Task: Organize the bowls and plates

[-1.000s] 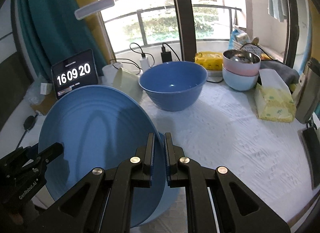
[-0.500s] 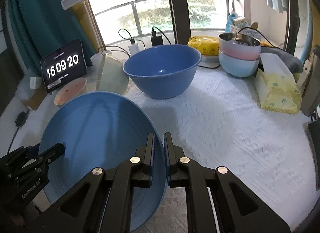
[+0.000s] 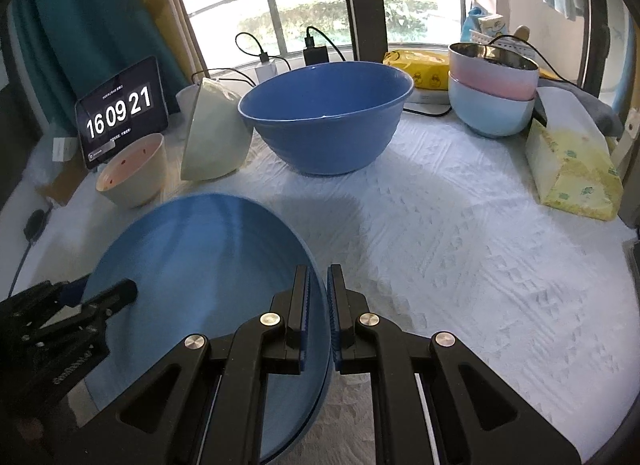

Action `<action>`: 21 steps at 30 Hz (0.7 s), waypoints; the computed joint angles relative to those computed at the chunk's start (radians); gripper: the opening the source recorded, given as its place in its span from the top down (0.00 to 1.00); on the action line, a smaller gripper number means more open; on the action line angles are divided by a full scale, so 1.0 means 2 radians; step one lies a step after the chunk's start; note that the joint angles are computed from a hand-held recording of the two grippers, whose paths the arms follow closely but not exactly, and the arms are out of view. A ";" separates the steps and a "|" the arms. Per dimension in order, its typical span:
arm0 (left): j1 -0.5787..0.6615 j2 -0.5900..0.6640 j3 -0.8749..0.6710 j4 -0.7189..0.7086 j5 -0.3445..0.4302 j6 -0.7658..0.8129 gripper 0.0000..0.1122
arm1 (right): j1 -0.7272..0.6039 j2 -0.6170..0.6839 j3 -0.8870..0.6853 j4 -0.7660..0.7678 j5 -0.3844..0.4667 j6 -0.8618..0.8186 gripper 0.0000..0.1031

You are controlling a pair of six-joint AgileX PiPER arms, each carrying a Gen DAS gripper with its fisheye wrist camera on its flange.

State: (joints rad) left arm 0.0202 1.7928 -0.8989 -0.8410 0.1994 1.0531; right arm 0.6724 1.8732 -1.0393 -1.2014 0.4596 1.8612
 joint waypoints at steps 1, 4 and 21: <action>-0.002 0.000 0.002 -0.005 -0.004 0.009 0.64 | -0.001 0.001 -0.001 0.001 -0.001 -0.002 0.90; -0.009 0.000 0.008 -0.037 -0.011 0.046 0.58 | -0.006 0.002 -0.001 0.007 -0.007 -0.009 0.90; 0.054 -0.024 0.014 -0.151 0.033 0.152 0.53 | 0.003 -0.027 0.037 -0.011 0.003 0.057 0.70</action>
